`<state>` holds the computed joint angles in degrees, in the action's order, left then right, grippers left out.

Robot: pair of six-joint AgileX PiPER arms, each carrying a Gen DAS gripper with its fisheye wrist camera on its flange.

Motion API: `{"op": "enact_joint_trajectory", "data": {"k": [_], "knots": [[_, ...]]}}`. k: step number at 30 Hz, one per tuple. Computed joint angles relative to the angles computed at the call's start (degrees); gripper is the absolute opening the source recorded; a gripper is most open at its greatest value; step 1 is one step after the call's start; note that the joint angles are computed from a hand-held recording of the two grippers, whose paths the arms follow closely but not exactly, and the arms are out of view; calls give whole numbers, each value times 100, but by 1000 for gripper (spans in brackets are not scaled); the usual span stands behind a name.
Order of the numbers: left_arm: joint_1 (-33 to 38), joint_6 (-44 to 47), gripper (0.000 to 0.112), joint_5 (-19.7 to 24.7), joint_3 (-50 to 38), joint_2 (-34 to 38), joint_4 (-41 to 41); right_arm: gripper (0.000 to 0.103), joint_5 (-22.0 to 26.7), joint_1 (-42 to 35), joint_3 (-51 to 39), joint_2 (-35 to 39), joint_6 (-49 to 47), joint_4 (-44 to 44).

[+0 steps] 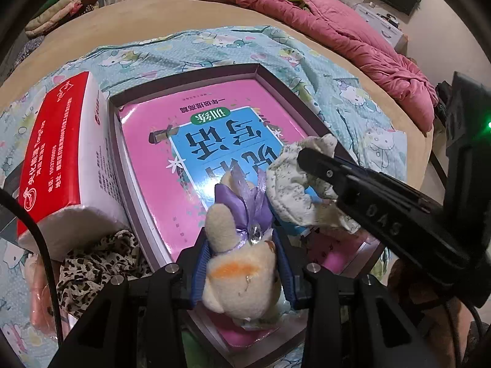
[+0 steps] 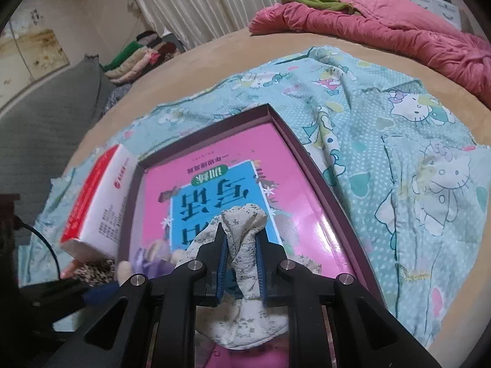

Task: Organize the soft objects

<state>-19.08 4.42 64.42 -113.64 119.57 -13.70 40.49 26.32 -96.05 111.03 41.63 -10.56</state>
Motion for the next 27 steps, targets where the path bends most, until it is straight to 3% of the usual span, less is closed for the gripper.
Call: {"op": "enact_joint_trajectory", "data": {"k": [14, 22, 27], "knots": [[77, -59, 41, 77, -10, 2, -112, 33, -16, -28, 88, 22, 29, -117], [23, -193, 43, 211, -156, 23, 139, 60, -187, 35, 394, -264, 446, -582], [58, -262, 45, 202, -135, -19, 179, 71, -247, 47, 586, -436, 770, -888]]}}
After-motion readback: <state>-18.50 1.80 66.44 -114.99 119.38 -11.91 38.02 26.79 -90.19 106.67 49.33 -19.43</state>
